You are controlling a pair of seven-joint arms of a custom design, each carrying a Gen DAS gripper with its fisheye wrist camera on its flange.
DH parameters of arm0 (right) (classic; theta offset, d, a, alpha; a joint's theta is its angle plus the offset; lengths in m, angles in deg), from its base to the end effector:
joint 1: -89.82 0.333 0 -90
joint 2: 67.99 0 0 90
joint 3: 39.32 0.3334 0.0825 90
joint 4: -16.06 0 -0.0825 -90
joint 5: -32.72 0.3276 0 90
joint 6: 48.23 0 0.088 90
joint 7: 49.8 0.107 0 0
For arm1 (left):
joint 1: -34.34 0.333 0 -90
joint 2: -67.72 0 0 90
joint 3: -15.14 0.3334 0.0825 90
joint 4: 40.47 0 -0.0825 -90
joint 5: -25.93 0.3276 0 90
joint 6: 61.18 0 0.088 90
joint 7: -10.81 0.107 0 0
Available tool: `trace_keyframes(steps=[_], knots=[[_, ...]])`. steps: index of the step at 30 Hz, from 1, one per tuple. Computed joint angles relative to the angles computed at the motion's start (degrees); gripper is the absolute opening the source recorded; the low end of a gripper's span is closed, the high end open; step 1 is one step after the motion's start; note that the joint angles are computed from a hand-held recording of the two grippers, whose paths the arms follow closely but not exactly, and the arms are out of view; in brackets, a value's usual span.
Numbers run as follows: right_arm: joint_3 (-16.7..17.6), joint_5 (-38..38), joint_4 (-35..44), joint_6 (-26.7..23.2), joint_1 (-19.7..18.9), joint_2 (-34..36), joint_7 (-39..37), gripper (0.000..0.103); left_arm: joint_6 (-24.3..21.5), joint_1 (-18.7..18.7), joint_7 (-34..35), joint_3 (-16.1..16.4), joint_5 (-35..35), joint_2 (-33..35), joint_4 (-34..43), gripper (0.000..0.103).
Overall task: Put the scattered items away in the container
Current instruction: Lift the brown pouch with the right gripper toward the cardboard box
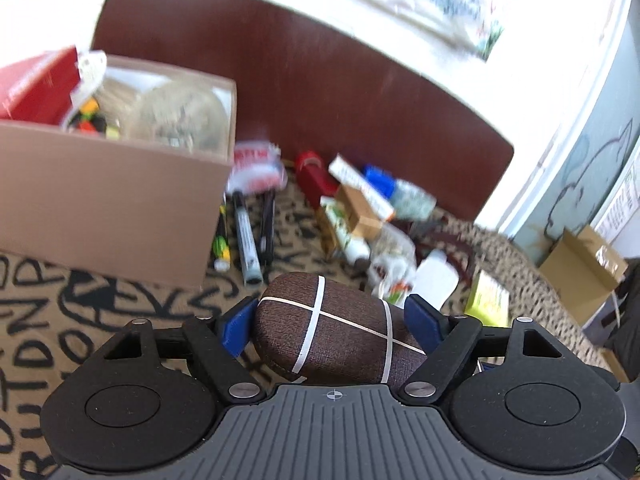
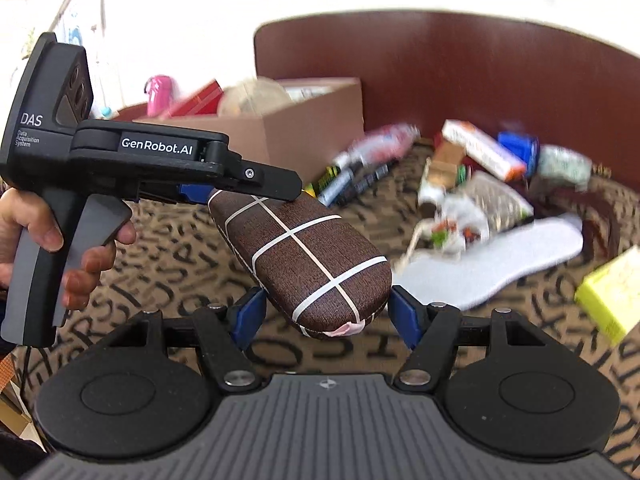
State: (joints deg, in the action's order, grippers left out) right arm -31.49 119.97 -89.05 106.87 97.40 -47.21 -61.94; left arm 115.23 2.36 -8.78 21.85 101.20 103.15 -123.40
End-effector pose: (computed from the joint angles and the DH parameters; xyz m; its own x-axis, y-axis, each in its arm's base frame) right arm 0.6077 0.1218 0.4131 0.6900 -0.7196 -0.0774 -0.4256 -0.3168 -0.8476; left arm 0.5849 -0.3873 0.4353 -0.0965 -0.9061 0.4118 -0.5609 -0.2923 -0.7746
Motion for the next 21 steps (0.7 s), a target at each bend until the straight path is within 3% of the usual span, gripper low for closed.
trace_keyframes(steps=[4, 13, 21], knots=[[0.3, 0.8, 1.8, -1.7, -0.2, -0.7, -2.0, 0.071, 0.4, -1.1, -8.8, 2.7, 7.3, -2.7, -0.3, 0.084], [1.9, -4.6, 12.6, -3.0, 1.6, 2.9, 0.0, 0.071, -5.9, 2.3, -14.6, 0.3, 15.3, -9.1, -2.0, 0.084], [3.7, -23.1, 36.0, -8.3, 4.9, 16.2, 19.6, 0.071, -9.9, 10.5, -7.1, -4.0, 10.0, -11.4, -1.7, 0.084]])
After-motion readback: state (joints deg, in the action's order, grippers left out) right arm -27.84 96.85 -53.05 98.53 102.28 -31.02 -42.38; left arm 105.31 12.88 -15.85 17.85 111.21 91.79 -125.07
